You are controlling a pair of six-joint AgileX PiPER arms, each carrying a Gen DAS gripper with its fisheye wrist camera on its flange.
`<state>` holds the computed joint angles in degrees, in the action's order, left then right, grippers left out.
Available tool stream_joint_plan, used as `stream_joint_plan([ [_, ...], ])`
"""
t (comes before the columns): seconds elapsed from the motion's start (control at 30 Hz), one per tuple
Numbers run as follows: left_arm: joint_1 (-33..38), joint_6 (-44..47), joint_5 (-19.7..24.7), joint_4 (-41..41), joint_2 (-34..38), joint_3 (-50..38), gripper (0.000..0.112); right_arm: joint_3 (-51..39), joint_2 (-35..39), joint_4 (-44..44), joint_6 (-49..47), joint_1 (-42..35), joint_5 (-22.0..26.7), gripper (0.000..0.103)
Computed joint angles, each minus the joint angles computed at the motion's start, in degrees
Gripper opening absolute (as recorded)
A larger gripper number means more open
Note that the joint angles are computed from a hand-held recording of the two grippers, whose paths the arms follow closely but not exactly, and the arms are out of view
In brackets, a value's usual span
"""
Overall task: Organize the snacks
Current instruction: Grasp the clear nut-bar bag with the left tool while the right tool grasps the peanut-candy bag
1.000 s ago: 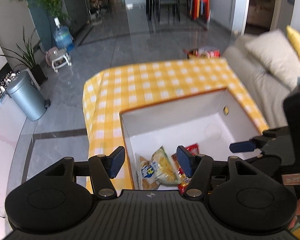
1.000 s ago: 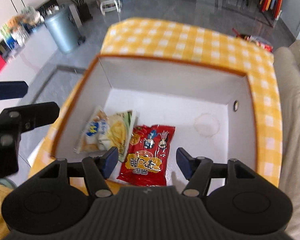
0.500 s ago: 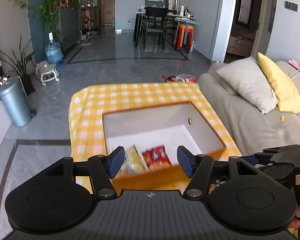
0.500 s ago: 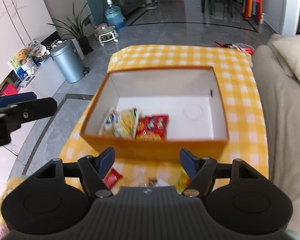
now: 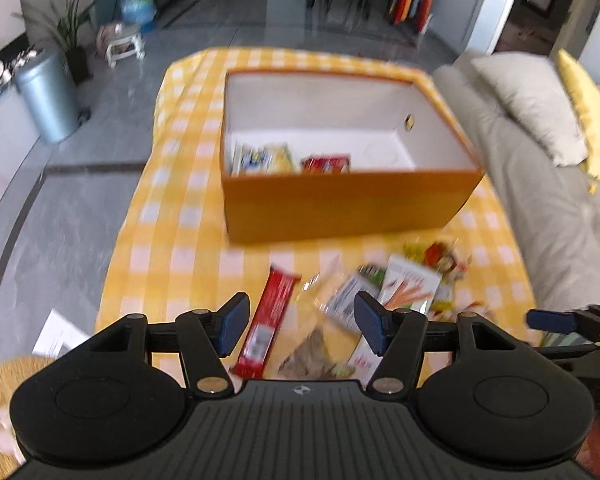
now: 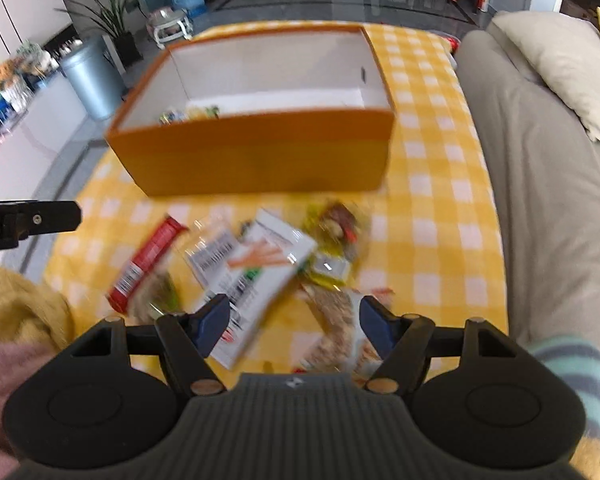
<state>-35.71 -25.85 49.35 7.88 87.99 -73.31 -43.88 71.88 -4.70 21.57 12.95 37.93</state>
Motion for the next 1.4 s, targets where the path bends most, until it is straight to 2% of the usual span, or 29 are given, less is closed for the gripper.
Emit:
stream_joint_plan([
  [0.07,0.1,-0.4,1.1,-0.9,0.9,-0.1,0.071,1.6,-0.2,-0.8,0.7,-0.8,-0.7,0.068],
  [0.17,0.8,0.0,2.9,-2.9,3.3,-0.9,0.071,3.2,0.4,3.8,-3.7,-5.2,-1.9,0.062],
  [0.43,2.3,-1.4,6.6,-7.9,9.4,-2.2,0.071,3.5,6.8,9.3,-9.5,-11.9,-4.0,0.062],
  [0.63,1.5,-2.6,8.9,-7.8,13.9,-4.7,0.071,2.9,11.5,13.0,-12.7,-13.1,-5.2,0.062],
  [0.77,1.4,-2.0,8.3,-9.1,15.5,-5.1,0.073,2.7,13.6,14.5,-13.8,-12.9,-6.2,0.062],
  [0.9,1.1,-0.9,8.2,-10.6,17.0,-6.0,0.073,2.2,15.7,15.2,-14.5,-12.5,-6.7,0.056],
  [1.0,1.0,0.1,8.1,-11.7,18.0,-6.7,0.068,2.1,16.3,15.7,-15.1,-12.7,-6.7,0.052],
  [1.17,1.0,1.8,8.3,-13.6,20.0,-7.7,0.049,1.6,17.4,15.9,-15.1,-12.9,-6.4,0.048],
  [1.4,0.8,2.2,7.9,-14.0,21.2,-8.2,0.046,0.8,18.5,11.9,-11.0,-11.0,-6.1,0.042],
])
